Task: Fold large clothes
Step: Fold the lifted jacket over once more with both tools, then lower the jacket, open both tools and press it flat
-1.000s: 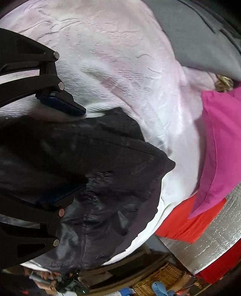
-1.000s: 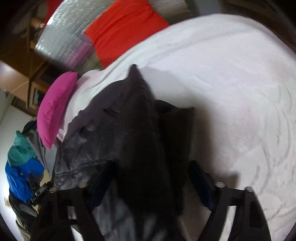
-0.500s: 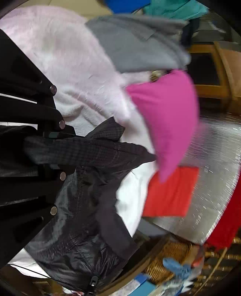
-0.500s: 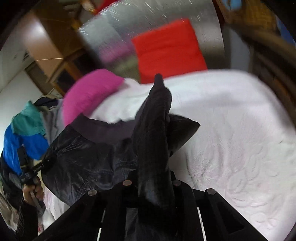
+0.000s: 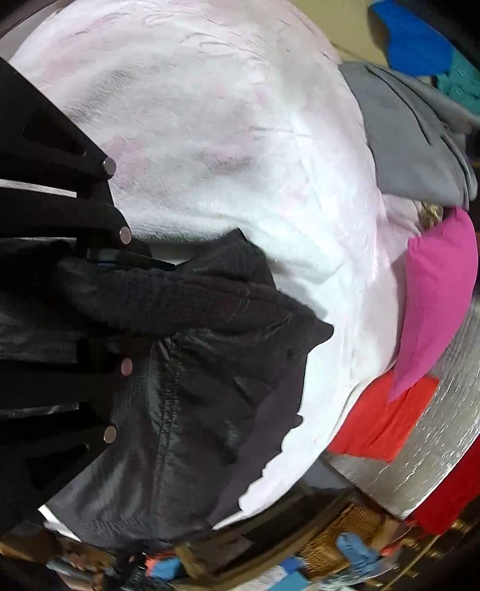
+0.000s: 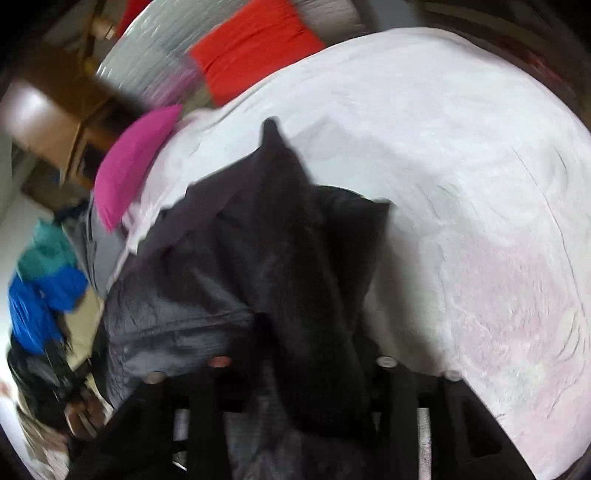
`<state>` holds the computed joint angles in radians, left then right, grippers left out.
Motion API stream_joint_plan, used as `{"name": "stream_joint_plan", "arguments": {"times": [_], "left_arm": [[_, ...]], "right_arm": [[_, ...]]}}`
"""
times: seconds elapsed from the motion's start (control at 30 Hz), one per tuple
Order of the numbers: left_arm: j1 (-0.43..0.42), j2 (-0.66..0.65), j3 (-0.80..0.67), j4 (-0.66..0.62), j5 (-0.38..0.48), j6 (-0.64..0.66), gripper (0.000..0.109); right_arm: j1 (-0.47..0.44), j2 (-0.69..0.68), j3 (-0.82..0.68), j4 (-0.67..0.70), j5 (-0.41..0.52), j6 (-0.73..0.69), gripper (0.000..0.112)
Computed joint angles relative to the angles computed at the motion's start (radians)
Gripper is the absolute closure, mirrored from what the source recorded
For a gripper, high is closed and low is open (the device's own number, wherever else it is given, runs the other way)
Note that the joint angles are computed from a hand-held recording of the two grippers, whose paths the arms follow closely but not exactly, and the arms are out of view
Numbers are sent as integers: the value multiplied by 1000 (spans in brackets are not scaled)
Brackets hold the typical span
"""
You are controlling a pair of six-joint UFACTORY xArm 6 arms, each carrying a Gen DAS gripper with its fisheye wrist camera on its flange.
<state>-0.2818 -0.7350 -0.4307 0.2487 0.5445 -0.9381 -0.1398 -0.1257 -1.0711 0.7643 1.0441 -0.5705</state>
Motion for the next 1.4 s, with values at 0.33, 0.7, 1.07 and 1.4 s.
{"name": "stream_joint_plan", "arguments": {"times": [0.33, 0.7, 1.07, 1.4], "left_arm": [[44, 116, -180, 74, 51, 92, 65], [74, 365, -325, 157, 19, 111, 99], [43, 235, -291, 172, 146, -48, 79], [-358, 50, -258, 453, 407, -452, 47]], "right_arm": [[66, 122, -231, -73, -37, 40, 44], [208, 236, -340, -259, -189, 51, 101], [208, 101, -188, -322, -307, 193, 50], [387, -370, 249, -229, -434, 200, 40]]}}
